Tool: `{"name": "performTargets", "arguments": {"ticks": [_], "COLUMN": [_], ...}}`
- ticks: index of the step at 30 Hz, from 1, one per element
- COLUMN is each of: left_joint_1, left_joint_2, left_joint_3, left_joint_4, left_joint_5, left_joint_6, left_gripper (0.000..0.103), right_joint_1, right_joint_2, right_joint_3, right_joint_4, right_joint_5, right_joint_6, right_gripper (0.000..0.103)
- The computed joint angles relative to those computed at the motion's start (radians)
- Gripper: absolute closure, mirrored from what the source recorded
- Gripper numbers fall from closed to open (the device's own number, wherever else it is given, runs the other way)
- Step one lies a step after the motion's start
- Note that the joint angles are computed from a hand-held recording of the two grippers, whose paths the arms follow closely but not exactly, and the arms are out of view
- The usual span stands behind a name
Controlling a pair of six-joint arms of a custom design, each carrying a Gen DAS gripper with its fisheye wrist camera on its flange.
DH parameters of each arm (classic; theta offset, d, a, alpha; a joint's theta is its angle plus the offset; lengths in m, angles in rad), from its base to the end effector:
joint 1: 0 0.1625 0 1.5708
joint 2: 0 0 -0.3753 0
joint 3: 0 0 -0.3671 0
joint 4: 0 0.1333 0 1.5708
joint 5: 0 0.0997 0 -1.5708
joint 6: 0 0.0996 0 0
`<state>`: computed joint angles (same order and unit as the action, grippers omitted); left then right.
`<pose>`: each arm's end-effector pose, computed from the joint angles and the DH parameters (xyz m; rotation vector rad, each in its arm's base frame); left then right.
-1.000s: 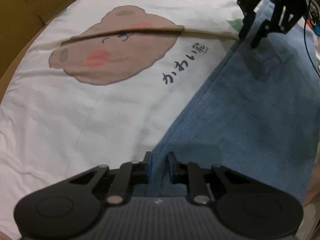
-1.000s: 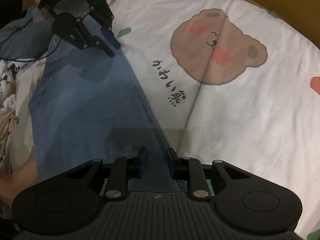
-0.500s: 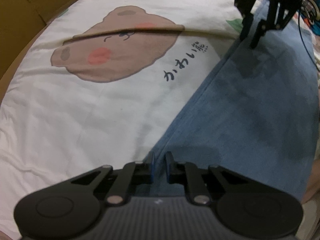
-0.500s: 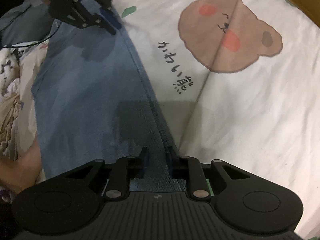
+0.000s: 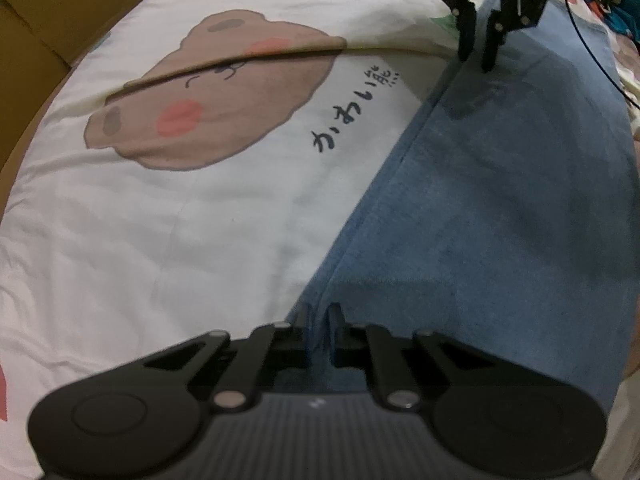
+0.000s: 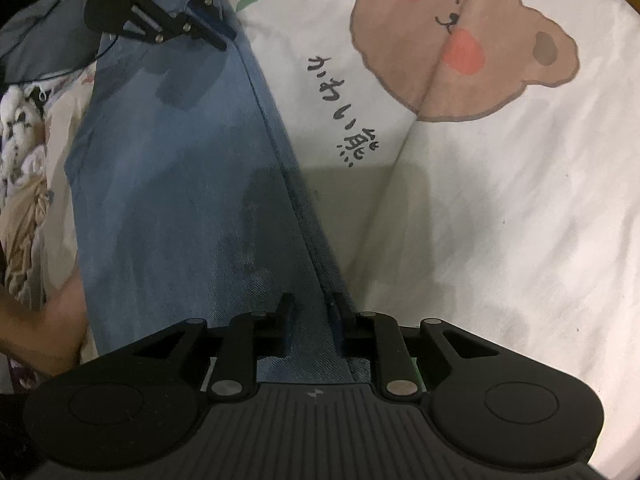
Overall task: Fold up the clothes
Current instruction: 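Pinch the jeans edge with the left gripper while the right gripper pinches beside it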
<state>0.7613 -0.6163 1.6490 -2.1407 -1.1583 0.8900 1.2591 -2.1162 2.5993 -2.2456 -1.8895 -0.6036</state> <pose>-0.2735 -0.4999 -0.0620 2.0982 1.6684 0.6529 0.0216 -0.2657 0.2390 0.3608 -2.7487 0.0422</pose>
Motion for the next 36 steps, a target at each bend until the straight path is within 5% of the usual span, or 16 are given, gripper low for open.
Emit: {"name": "performTargets", "arguments": {"ticks": [5, 9, 18, 26, 36], "left_joint_1": [0.004, 0.017, 0.035, 0.045, 0.059], "left_joint_2": [-0.022, -0.045, -0.09, -0.076, -0.038], "left_joint_3": [0.032, 0.047, 0.135, 0.128, 0.13], "left_joint_4": [-0.042, -0.057, -0.216, -0.243, -0.275], "left_joint_5": [-0.008, -0.025, -0.064, -0.069, -0.043], "left_joint_6": [0.035, 0.034, 0.049, 0.037, 0.031], "left_gripper": [0.099, 0.1, 0.1, 0.101, 0.1], "right_joint_1": [0.075, 0.117, 0.303, 0.308, 0.252], "right_joint_2": [0.059, 0.037, 0.007, 0.026, 0.141], "right_joint_3": [0.011, 0.027, 0.06, 0.069, 0.125], "right_joint_4": [-0.061, -0.084, -0.161, -0.204, -0.446], "right_joint_5": [-0.074, -0.11, -0.262, -0.288, -0.319], "right_joint_6": [0.01, 0.044, 0.294, 0.328, 0.271], "right_gripper": [0.079, 0.102, 0.103, 0.103, 0.103]}}
